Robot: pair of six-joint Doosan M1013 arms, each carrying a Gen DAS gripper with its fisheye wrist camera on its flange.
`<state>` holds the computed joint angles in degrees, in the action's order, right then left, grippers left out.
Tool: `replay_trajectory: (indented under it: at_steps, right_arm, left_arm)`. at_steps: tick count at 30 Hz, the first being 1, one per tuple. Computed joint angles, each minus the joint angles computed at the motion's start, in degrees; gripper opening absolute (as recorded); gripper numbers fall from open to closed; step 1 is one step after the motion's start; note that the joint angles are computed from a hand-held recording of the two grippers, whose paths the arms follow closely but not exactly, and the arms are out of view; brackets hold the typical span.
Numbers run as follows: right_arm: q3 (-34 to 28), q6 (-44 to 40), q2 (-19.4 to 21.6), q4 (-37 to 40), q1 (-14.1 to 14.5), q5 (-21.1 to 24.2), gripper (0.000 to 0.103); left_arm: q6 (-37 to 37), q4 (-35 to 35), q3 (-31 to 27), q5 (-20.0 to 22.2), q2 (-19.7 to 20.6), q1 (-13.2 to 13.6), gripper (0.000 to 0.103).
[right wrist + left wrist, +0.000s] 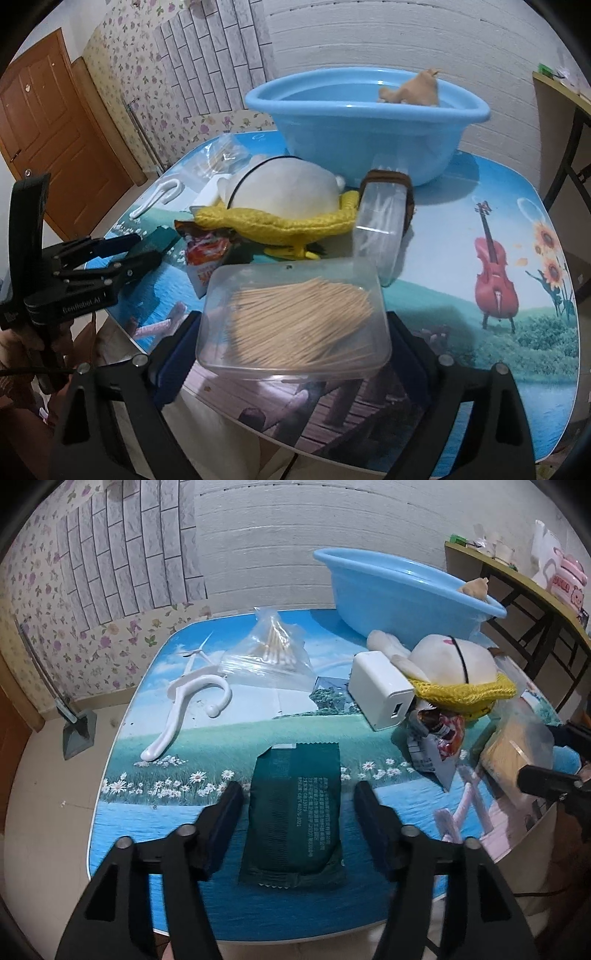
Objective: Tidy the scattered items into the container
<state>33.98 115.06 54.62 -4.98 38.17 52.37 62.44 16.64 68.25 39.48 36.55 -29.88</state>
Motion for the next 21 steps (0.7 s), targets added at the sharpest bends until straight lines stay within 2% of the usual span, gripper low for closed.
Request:
replay_trajectory:
  at_steps: [2, 4, 5, 10, 14, 21]
  right_arm:
    - [0.6, 0.1, -0.3, 0.0, 0.0, -0.7, 0.094]
    - [0.8, -0.2, -0.4, 0.5, 0.0, -1.2, 0.094]
    - [0.9, -0.3, -0.5, 0.6, 0.0, -1.4, 0.094]
    - [1.2, -1.3, -0.7, 1.6, -0.1, -1.9, 0.094]
    - [2.8, -1.4, -1.8, 2.6, -0.3, -3.9, 0.094]
    - [4.2, -2.1, -3.1, 2.0, -0.3, -6.8, 0.094]
  left_arm:
    - [-0.9, 0.7, 0.3, -0.4, -0.1, 0.0, 0.065]
    - [-0.8, 0.8, 0.7, -1.1, -0.3, -0.1, 0.06]
    - [-0.7, 0.9, 1.2, -2.0, -0.5, -0.2, 0.047]
    - [-1.3, 1.1, 1.6, -2.5, -0.8, -0.2, 0.045]
    - [-1.9, 2.0, 1.2, -2.2, -0.8, -0.4, 0.045]
    - [-1.3, 1.7, 0.2, -4.0, -1.7, -0.8, 0.045]
